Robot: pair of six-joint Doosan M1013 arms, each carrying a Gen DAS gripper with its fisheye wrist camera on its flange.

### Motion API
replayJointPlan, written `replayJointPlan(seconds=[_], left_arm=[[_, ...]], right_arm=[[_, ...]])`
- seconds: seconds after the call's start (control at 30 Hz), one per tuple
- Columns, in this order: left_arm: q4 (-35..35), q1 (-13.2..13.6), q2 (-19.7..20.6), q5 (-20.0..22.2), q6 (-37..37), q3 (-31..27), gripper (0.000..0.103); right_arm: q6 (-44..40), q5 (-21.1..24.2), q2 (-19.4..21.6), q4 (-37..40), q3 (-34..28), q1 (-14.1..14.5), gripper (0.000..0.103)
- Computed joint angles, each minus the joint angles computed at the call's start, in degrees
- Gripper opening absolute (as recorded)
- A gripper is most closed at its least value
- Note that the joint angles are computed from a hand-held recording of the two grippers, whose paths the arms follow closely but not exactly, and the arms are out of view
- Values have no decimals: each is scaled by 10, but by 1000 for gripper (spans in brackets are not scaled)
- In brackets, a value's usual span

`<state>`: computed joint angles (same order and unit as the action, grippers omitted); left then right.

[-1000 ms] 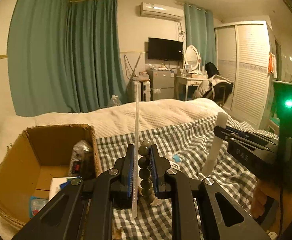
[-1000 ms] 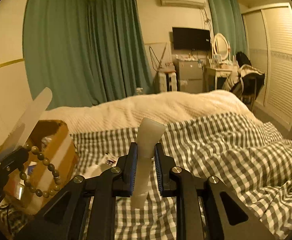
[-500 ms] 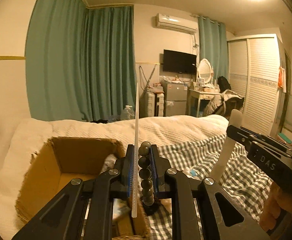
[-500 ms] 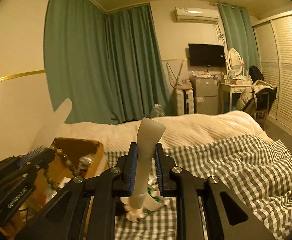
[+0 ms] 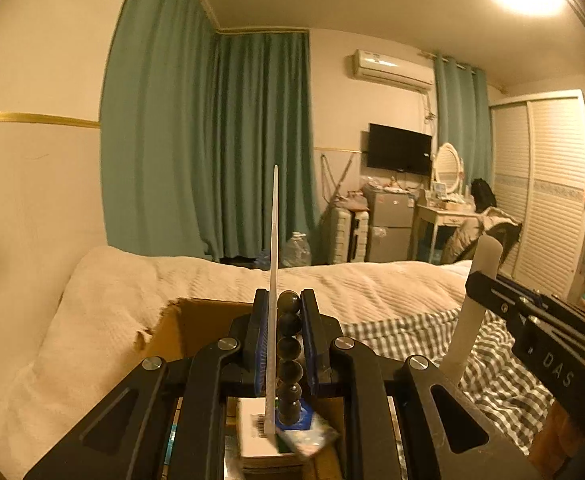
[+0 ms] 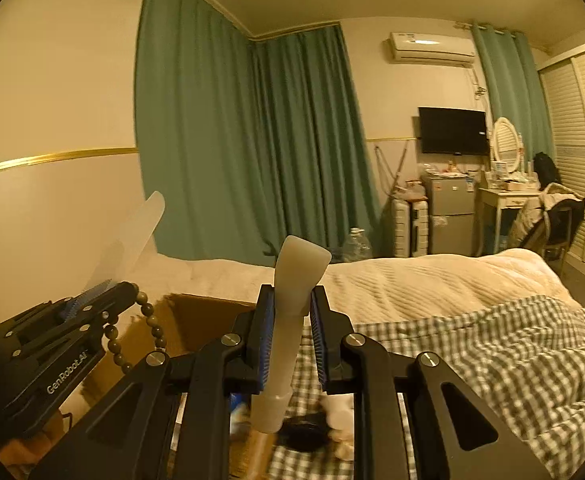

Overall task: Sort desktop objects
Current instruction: 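Lift the comb and white handle and carry both over the cardboard box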

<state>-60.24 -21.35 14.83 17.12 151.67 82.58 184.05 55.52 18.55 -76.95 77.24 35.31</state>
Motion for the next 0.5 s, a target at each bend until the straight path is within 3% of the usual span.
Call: replayJointPlan(seconds=[0.37, 0.5], left_arm=[[135, 17, 18, -9, -136, -20, 13], [193, 19, 32, 7, -197, -35, 11]], right_arm=[[-53, -56, 44, 39, -56, -9, 18], [-77, -78, 60, 68, -75, -15, 18]])
